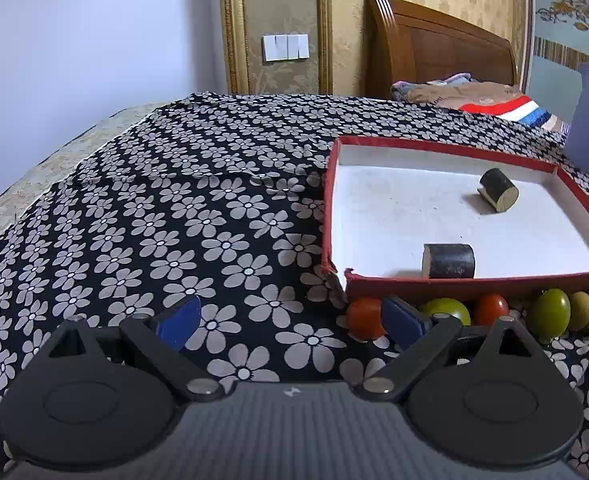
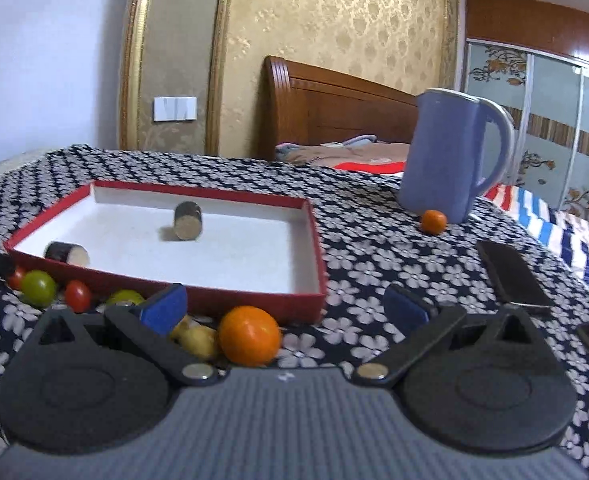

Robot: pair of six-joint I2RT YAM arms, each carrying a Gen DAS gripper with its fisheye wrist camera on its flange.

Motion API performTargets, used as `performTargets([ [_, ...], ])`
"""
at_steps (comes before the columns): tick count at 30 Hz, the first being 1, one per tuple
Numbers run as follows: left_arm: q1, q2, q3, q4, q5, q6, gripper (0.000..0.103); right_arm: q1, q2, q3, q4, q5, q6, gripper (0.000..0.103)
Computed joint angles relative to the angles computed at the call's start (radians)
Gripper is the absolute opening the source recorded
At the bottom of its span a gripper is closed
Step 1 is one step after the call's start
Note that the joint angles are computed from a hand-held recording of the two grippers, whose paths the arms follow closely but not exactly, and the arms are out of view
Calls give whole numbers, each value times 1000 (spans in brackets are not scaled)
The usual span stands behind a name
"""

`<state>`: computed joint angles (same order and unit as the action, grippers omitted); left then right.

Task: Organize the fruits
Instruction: 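Open the left tool to drop the dark cylinder into the tray, then grasp the green lime with the right tool while the left tool approaches the red tomato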

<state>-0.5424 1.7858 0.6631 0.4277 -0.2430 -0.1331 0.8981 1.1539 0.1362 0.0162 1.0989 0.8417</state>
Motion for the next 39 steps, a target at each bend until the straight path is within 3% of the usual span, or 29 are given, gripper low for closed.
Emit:
performTargets([
  [5,-8,30,22,6,2,12,97,93,-80,-16,-102,-27,81,103],
  [12,-9,27,-5,52,-26,57,98,215,91,52,-138,28,194,103],
  [17,-8,39,12,23,33,83,96,246,131,52,-85,1,195,103],
  [19,16,57,45,-30,96,64,92,260,168,66,-104,8,218,103],
  [21,20,63,39,-7,95,67,86,265,170,66,-116,5,238,103],
  [27,34,74,59,-18,163,70,68,239,136,20,-28,-37,214,103],
  [32,36,78,66,-18,178,57,62,250,183,24,4,-38,222,103],
  [39,36,82,66,-11,194,61,51,259,270,83,-85,-39,339,103],
])
